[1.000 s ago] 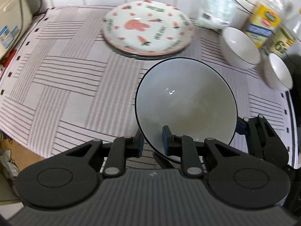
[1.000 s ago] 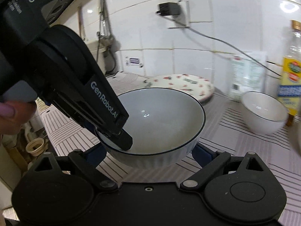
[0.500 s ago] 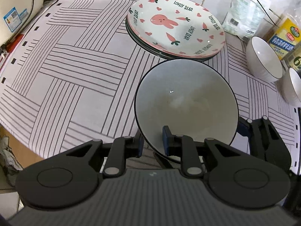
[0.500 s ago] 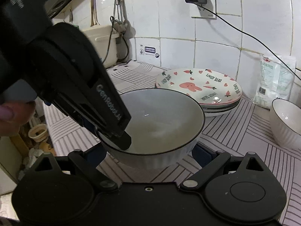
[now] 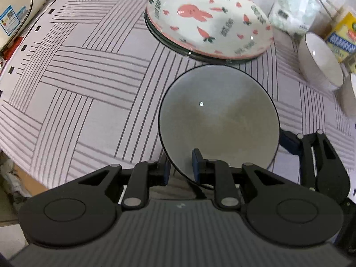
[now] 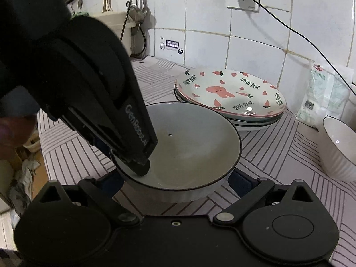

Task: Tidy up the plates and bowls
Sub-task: 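Carry the white bowl beside the plate stack and lower it, then open both grippers and withdraw from the white bowl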

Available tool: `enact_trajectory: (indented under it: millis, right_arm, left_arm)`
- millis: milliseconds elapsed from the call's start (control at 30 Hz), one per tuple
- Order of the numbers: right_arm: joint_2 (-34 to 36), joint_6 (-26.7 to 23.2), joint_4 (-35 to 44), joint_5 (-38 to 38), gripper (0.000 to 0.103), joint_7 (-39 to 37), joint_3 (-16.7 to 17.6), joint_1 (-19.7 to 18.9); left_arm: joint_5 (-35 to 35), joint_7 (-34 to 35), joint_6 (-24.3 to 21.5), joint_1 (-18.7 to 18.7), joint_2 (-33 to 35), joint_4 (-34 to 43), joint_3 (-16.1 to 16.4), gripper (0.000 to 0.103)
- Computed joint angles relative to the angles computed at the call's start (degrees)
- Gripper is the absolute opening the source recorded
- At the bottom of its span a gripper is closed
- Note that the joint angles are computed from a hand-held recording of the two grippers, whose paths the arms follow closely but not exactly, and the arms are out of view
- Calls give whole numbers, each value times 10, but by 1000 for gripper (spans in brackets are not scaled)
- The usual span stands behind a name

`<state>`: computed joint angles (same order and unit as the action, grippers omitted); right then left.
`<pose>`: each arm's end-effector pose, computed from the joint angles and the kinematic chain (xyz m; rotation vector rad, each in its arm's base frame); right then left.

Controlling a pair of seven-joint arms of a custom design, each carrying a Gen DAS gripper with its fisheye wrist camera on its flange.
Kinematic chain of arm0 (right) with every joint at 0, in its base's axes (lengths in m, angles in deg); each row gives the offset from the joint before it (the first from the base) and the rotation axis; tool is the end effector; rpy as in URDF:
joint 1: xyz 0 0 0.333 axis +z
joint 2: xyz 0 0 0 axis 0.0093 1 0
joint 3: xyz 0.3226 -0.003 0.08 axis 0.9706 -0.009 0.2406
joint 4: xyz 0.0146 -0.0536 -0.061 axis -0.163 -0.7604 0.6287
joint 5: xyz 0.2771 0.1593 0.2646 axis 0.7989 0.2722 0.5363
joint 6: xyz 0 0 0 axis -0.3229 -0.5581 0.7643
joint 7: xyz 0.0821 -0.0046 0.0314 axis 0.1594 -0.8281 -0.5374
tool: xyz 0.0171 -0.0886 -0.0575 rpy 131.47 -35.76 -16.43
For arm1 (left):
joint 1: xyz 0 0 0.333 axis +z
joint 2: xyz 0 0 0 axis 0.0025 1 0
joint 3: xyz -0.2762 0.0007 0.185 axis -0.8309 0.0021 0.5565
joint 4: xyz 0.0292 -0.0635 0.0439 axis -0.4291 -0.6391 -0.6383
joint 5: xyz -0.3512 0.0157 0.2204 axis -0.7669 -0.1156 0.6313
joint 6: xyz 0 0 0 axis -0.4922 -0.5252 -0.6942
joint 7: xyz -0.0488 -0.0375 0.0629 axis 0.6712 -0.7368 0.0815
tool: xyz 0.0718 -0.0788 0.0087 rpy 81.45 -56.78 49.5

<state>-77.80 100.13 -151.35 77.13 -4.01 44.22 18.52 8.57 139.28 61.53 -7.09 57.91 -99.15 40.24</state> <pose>0.5542 0.1636 0.4648 -2.1240 0.9386 -0.5506 0.5945 -0.1826 0.5327 -2.2836 1.9013 -0.4749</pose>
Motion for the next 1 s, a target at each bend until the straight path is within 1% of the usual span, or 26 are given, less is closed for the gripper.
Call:
enact_trajectory:
  millis: [33,67,133,233,267,433,533,567,633,800,900,1000]
  right_arm:
    - [-7,-1,-7,-28,101,26,0,-2]
    - [-13,-1,-12,-32,101,31,-1,-2]
    - [-29,1,-24,9,101,-1,-8,3]
    - [-45,-5,-34,10,101,14,-16,3]
    - [-51,-9,-36,24,101,5,-21,5]
    - [-72,-17,-38,41,101,20,-37,2]
    - [-89,-11,-42,67,101,13,-48,1]
    - [-94,-6,-44,75,101,9,-51,2]
    - [-105,1,-46,98,101,-9,-59,4]
    - [-131,25,-46,152,100,-57,-76,5]
    - [-138,39,-43,164,100,-57,-80,0]
    - [-142,47,-42,164,100,-42,-84,-6]
  left_arm:
    - [-2,2,-17,-1,2,10,-1,21]
    - [-4,4,-28,-1,3,18,-1,21]
    - [5,7,-43,-4,5,29,-3,22]
    - [27,-2,-52,-9,5,37,-6,22]
    - [31,-6,-56,-10,4,39,-6,23]
    - [35,-14,-66,-14,-8,41,-8,33]
    - [52,-14,-80,-20,-13,50,-11,36]
    - [55,-11,-77,-22,-16,50,-12,37]
    - [53,-5,-69,-25,-25,51,-13,43]
    - [62,5,-59,-36,-28,72,-19,48]
    - [60,14,-50,-42,-25,87,-22,54]
    - [57,21,-40,-48,-17,100,-25,56]
